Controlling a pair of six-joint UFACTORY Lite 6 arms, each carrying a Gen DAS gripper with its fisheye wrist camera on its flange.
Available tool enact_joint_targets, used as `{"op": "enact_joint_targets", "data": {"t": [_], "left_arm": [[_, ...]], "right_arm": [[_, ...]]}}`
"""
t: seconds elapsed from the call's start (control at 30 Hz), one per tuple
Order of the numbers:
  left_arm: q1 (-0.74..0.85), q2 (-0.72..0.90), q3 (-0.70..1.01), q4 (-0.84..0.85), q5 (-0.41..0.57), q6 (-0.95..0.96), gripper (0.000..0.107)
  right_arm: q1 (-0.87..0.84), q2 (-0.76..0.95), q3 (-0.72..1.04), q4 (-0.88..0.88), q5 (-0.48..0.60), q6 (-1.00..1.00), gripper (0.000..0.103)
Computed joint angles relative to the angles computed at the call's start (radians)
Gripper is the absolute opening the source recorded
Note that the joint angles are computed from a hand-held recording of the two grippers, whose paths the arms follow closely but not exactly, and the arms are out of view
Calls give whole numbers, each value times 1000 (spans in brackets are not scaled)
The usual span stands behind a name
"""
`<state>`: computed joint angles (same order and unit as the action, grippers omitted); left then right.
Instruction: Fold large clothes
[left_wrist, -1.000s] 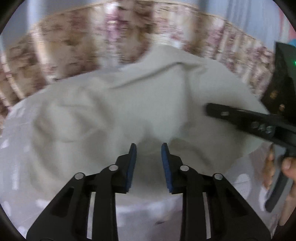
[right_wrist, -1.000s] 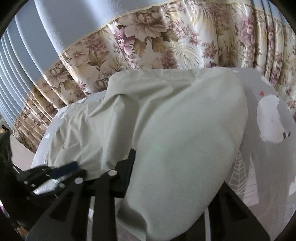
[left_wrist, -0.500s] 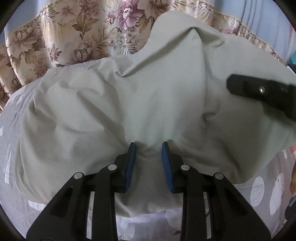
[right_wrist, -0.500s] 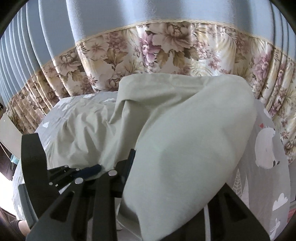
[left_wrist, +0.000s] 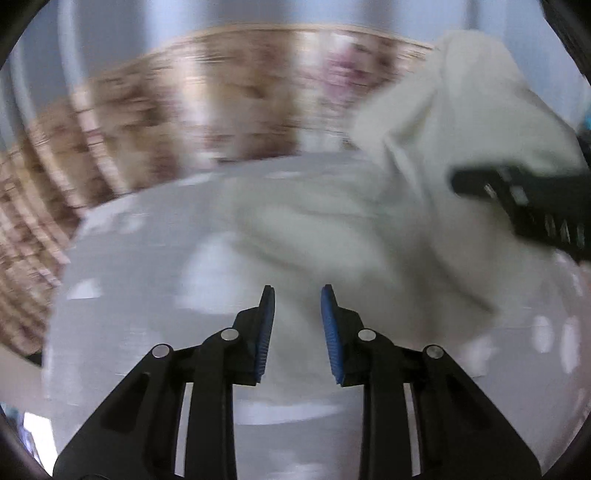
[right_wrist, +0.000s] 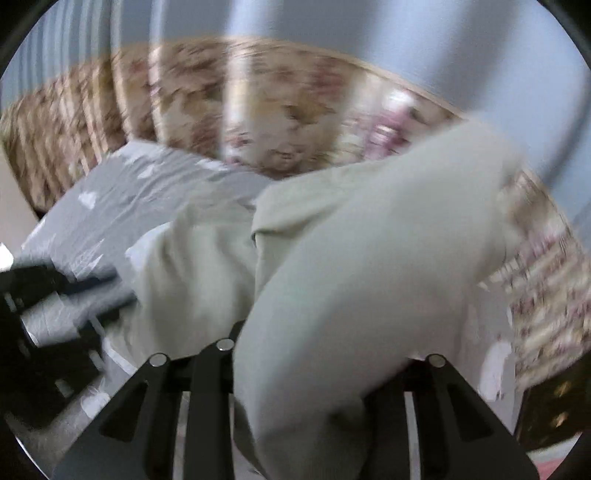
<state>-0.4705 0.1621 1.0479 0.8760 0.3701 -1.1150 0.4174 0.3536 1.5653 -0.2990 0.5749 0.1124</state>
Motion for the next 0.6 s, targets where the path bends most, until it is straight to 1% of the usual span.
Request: {"op": "enact_joint_targets", "data": {"t": [0.03, 0.07, 0.1, 0.13, 0.2, 0.23, 0.27, 0.3, 0.33, 0.37, 0.4, 0.43, 0.47, 0.5, 0.53, 0.57, 0.6], "left_arm": [[52, -15, -19, -8, -5, 25, 26], [126, -36, -47, -50, -26, 85, 26], [199, -50, -69, -133, -62, 187, 26], [252, -67, -94, -212, -89, 275, 26], [357, -96, -151, -306, -136, 387, 26], [383, -99, -167, -324, -152, 407, 26], [417, -99, -185, -367, -168, 453, 26], [432, -101, -195, -384, -175, 472, 26], [435, -100, -207, -384, -181, 468, 26], [436, -98, -212, -410, -187, 497, 26], [424, -95, -217, -408, -190, 487, 27], [419, -89, -215, -432, -197, 509, 32], [407, -93, -222, -438, -202, 509, 34], [396, -101, -227, -429, -207, 495, 40], [382, -107, -229, -380, -206, 440, 47], [368, -119, -236, -321, -201, 374, 50], [347, -134, -240, -257, -190, 301, 56]], "right_arm": [[69, 77, 71, -85, 35, 70, 30], [120, 131, 111, -167, 58, 133, 30], [171, 198, 164, -225, 92, 170, 30], [202, 250, 211, -243, 122, 179, 30], [265, 368, 297, -255, 182, 164, 30], [297, 417, 307, -292, 198, 182, 31], [323, 427, 275, -367, 189, 235, 31], [342, 421, 233, -439, 170, 292, 31], [348, 404, 199, -470, 151, 319, 32], [338, 384, 178, -458, 138, 315, 35], [324, 367, 176, -405, 132, 271, 38], [308, 336, 153, -348, 112, 229, 47], [293, 292, 110, -302, 84, 197, 53], [288, 253, 66, -285, 63, 179, 57], [285, 209, 15, -273, 42, 165, 64], [280, 167, -31, -259, 21, 155, 71], [272, 124, -75, -230, 0, 132, 74]]}}
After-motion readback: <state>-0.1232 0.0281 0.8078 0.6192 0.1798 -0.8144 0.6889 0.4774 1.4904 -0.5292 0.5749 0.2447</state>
